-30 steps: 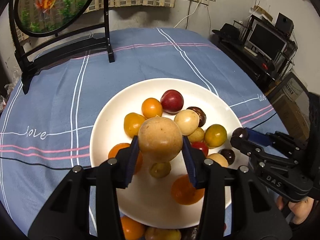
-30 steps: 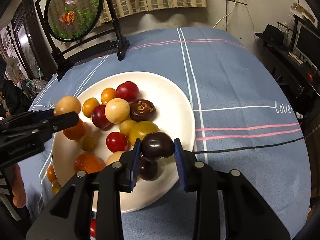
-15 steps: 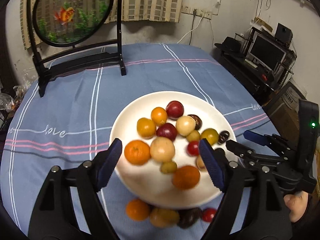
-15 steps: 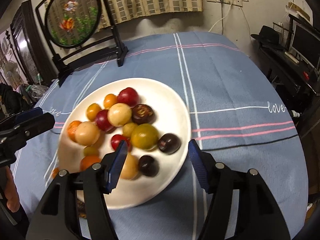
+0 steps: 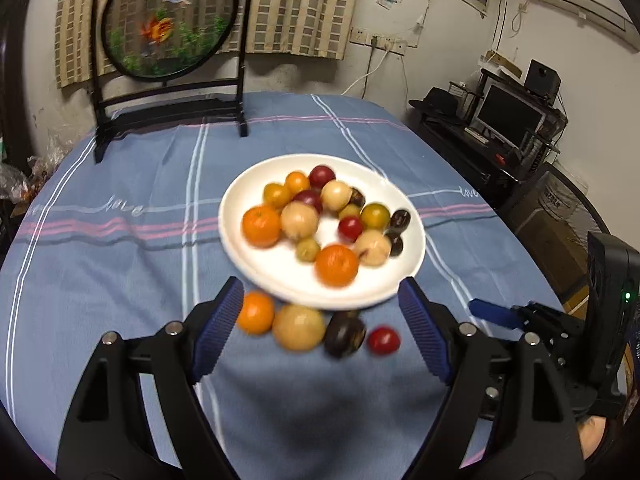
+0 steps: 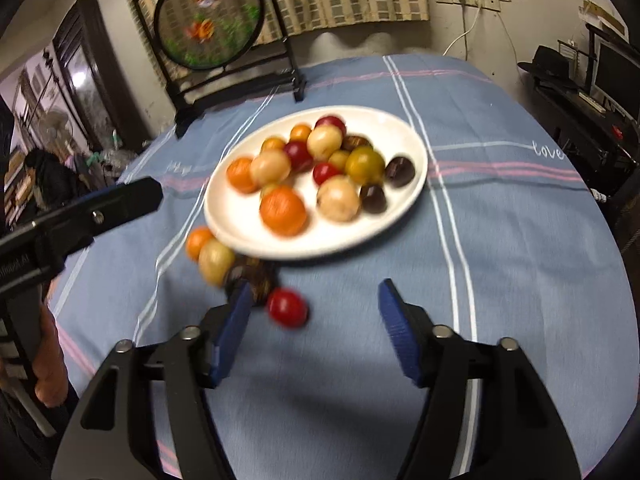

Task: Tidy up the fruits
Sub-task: 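Move both open tools back toward the remaining fruits on the cloth, then grasp a mandarin orange with the left tool while the right tool grasps a red tomato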

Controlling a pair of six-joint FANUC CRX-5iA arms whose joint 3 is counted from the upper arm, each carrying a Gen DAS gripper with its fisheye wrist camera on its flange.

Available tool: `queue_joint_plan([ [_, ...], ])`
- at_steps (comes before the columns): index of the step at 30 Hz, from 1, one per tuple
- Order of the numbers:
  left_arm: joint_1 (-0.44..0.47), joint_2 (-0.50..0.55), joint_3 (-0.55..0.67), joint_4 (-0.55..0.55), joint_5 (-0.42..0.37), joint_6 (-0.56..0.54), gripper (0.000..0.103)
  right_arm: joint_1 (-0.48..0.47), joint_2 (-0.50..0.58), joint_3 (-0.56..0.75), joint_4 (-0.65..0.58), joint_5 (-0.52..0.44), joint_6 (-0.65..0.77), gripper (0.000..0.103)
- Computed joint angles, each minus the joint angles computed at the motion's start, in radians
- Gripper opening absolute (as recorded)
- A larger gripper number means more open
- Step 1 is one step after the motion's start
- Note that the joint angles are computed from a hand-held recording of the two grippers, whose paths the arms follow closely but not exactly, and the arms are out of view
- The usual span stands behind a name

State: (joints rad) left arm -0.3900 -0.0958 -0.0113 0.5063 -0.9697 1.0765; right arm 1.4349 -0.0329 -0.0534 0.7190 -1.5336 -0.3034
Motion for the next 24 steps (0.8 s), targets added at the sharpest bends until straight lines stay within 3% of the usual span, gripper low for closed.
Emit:
queue_joint_plan([
  [2, 0.032, -0.049, -0.061, -0.007, 0.023, -0.009, 0.083, 0.014, 0.019, 0.006, -0.012, -0.008, 0.016, 0.088],
  [5, 0.091, -0.116, -0.123, -0.08, 0.06, 0.041, 0.083, 0.006, 0.031, 0.004, -0.047, 0.022, 0.028, 0.088],
  [12, 0.21, -0.134, -0.151, -0.058, 0.046, 0.047, 0.083, -0.048, 0.09, 0.044, -0.064, 0.043, 0.106, 0.088],
  [13, 0.216, -0.131, -0.154, -0.051, 0.045, 0.045, 0.083, -0.045, 0.106, 0.048, -0.043, 0.022, 0.115, 0.085],
  [14, 0.219, -0.127, -0.156, -0.046, 0.043, 0.045, 0.083, -0.047, 0.122, 0.06, -0.037, 0.001, 0.135, 0.071],
  [16, 0.218, -0.118, -0.156, -0.04, 0.038, 0.043, 0.083, -0.063, 0.112, 0.053, -0.063, 0.04, 0.152, 0.054],
  [24, 0.192, -0.087, -0.148, -0.021, 0.007, 0.004, 0.083, -0.125, 0.093, 0.036, -0.109, 0.112, 0.175, 0.032],
])
